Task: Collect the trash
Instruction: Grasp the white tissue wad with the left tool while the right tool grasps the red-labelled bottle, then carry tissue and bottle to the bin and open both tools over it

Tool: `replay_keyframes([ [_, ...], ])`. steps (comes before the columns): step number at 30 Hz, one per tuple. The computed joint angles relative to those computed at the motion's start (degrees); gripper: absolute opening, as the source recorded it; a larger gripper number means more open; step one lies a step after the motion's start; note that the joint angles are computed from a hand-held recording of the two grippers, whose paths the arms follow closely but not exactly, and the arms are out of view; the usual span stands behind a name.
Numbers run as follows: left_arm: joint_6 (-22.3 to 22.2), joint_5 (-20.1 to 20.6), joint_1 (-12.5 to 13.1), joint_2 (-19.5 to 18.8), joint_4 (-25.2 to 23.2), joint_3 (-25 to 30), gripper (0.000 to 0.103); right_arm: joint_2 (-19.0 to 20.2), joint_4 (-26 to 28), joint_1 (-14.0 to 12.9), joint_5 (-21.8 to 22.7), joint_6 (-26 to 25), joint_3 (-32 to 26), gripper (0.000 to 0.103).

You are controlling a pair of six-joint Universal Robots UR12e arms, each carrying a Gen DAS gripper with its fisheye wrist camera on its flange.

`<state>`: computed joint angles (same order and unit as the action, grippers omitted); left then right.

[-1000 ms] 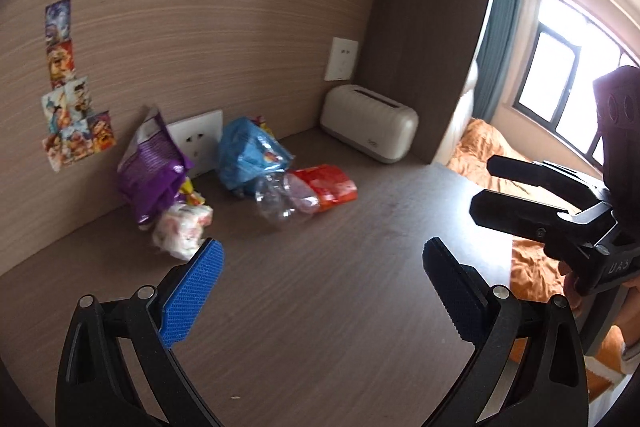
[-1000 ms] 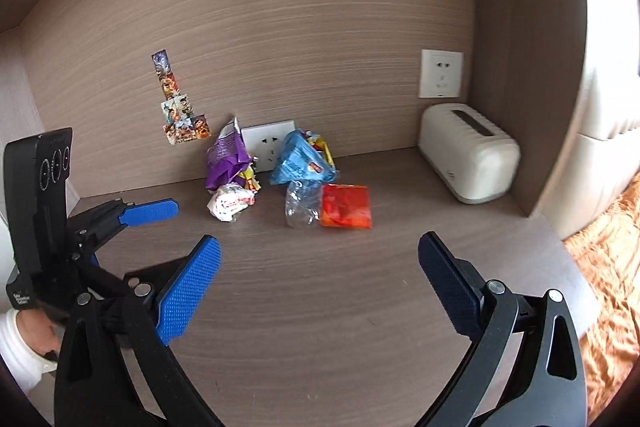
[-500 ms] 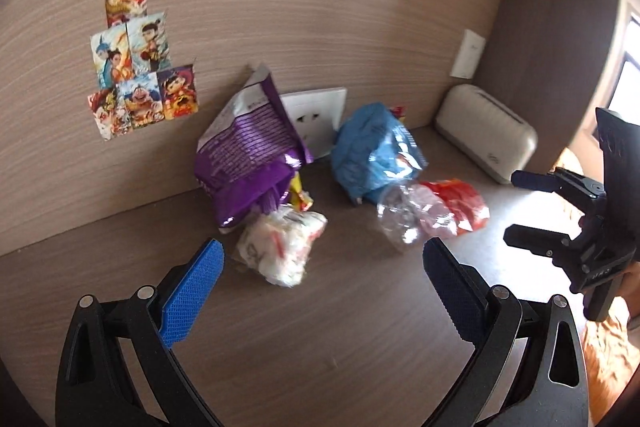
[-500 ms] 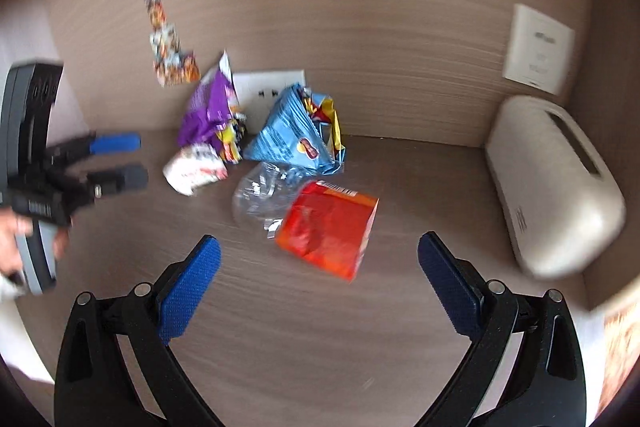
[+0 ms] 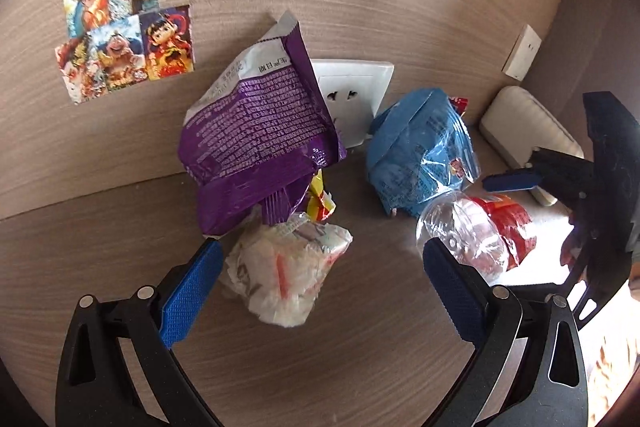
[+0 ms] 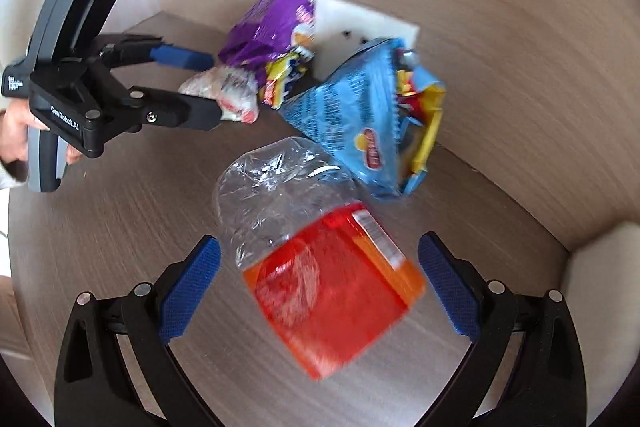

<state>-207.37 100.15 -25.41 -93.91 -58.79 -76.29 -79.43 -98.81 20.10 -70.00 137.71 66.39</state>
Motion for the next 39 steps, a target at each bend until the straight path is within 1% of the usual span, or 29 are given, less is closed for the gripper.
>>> replay_keyframes([
  [1, 0.14, -0.29, 0.07, -0.19, -0.57, 0.32, 0.096, 0.53, 1.06, 0.11, 0.21, -1.03, -0.65, 0.098],
  [5, 1.65, 0.18, -0.10, -1.07, -2.91, 1.59, 0.079, 1.98, 4.79, 0.32, 1.16, -3.92, -2.57, 0.098],
  [6, 1.76, 0.21, -0.13, -1.17, -3.07, 1.65, 0.076, 2.24, 5.82, 0.31, 1.54, -4.43, -2.96, 0.098],
  [7, 1.63, 0.23, -0.23, -1.36, -3.33, 1.79, 0.070, 2.59, 7.16, 0.31, 2.05, -4.87, -3.48, 0.098],
  [8, 1.54, 0.13, -0.21, -1.48, -3.63, 1.88, 0.066, 2.86, 7.82, 0.47, 2.21, -5.05, -3.80, 0.089],
  [9, 1.61, 0.35, -0.29, -1.62, -3.86, 1.98, 0.058, 2.89, 8.32, 0.50, 2.51, -5.43, -3.80, 0.087],
  [10, 1.78, 0.49, -0.31, -1.68, -4.02, 1.94, 0.054, 3.22, 7.51, 0.63, 2.61, -5.32, -4.06, 0.082],
  [12, 2.19, 1.45, -0.66, -1.79, -4.10, 1.94, 0.053, 3.39, 8.37, 0.47, 3.91, -4.27, -4.48, 0.080],
  [13, 2.51, 1.54, -0.76, -1.88, -4.09, 2.02, 0.052, 3.30, 8.67, 0.28, 4.76, -3.67, -4.40, 0.075],
  [14, 2.68, 1.36, -0.84, -1.93, -3.89, 2.04, 0.051, 3.00, 8.05, 0.09, 5.22, -3.10, -3.95, 0.067],
  [17, 3.03, 1.40, -1.32, -2.15, -3.44, 2.20, 0.050, 1.95, 7.15, -0.39, 6.48, -1.09, -2.75, 0.066],
  [18, 3.23, 1.90, -1.51, -2.02, -3.25, 2.05, 0.050, 1.50, 6.46, -0.49, 6.82, -0.28, -2.18, 0.066],
  [21, 3.25, 1.74, -1.80, -1.80, -3.04, 2.07, 0.050, 0.05, 4.09, -0.70, 7.77, 2.80, -0.35, 0.066],
  [23, 3.69, 1.83, -1.99, -1.28, -3.21, 1.95, 0.050, -1.08, 2.42, -1.09, 8.77, 5.12, 0.84, 0.066],
  [24, 4.02, 2.22, -2.17, -1.05, -3.20, 1.92, 0.050, -2.27, 2.07, -1.47, 9.33, 5.94, 1.81, 0.066],
  [25, 4.23, 2.22, -2.36, -0.74, -3.19, 1.72, 0.050, -2.83, 0.59, -1.10, 9.33, 7.65, 2.42, 0.066],
  [30, 5.92, 2.43, -2.85, 1.37, -2.97, 0.54, 0.050, -5.61, -3.67, -1.31, 10.23, 14.02, 4.95, 0.066],
  [31, 6.38, 2.14, -2.92, 1.61, -2.69, 0.39, 0.050, -6.29, -4.68, -1.24, 10.18, 15.55, 5.58, 0.066],
  [32, 6.39, 2.35, -3.60, 0.95, -2.64, 1.15, 0.050, -6.82, -5.66, -1.18, 10.00, 16.92, 6.00, 0.066],
  [34, 7.47, 1.91, -3.86, 1.44, -2.01, 0.73, 0.050, -7.59, -6.73, -1.22, 9.54, 19.24, 6.41, 0.066],
  [37, 9.54, 0.19, -3.90, 2.57, -0.92, -0.30, 0.050, -9.01, -9.58, -0.74, 8.15, 24.03, 7.91, 0.066],
  [39, 11.01, -1.32, -3.81, 3.23, -0.07, -0.98, 0.050, -10.06, -11.54, -0.08, 6.34, 26.98, 8.77, 0.066],
])
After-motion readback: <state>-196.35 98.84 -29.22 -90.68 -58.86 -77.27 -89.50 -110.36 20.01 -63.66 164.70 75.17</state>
